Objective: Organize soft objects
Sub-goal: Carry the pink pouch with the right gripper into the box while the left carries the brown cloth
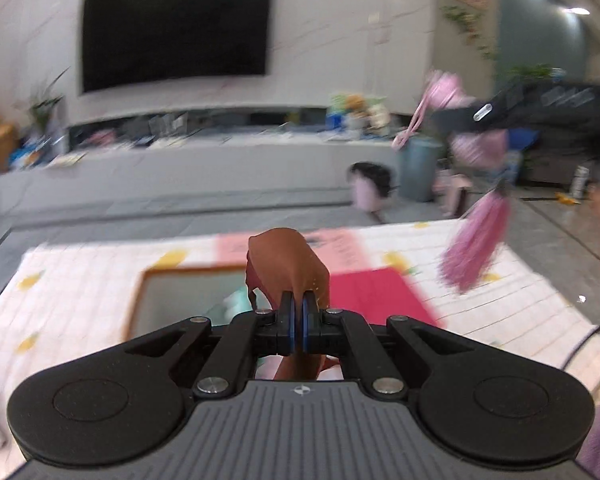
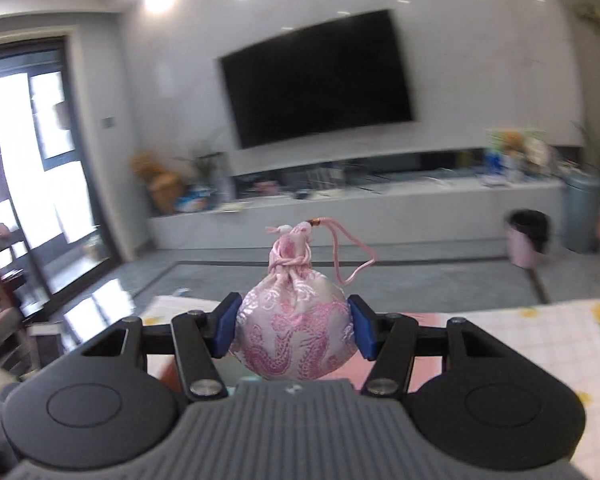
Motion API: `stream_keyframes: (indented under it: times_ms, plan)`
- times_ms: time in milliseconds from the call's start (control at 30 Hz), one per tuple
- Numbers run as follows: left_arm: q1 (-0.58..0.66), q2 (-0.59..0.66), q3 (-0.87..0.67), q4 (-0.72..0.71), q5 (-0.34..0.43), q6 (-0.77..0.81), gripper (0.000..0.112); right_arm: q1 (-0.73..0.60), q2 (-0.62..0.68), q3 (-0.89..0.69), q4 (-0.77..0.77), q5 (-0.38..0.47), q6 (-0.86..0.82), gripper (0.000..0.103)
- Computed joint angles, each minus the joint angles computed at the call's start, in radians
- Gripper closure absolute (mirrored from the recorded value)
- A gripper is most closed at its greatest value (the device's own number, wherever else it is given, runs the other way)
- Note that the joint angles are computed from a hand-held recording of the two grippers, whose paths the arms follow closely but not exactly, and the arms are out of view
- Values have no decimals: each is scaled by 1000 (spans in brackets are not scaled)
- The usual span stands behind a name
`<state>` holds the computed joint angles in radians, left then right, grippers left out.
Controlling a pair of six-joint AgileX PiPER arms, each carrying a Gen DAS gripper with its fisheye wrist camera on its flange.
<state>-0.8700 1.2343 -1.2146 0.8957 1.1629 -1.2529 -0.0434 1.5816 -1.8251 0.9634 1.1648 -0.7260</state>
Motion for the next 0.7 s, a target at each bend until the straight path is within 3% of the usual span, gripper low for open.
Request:
stream_keyframes:
  times_ms: [133,267,533,633,700]
  plan:
    - [59,-65,113,-29,17,-64,109,141,-67,107,-23,-38,-25,46]
    - [179,-99,178,-155,-25,-18,109,282,-79,176,-84,-44,-39,46]
    - [221,-128,263,-262,-80,113,104,547,4,278,-417,-300,116,46]
    - [201,-138,293,-260,-114,128,78,615,72,264,-628,-403,247,46]
    - [180,-137,299,-239,-106,108,51,612,127,227,-676,-398,304,46]
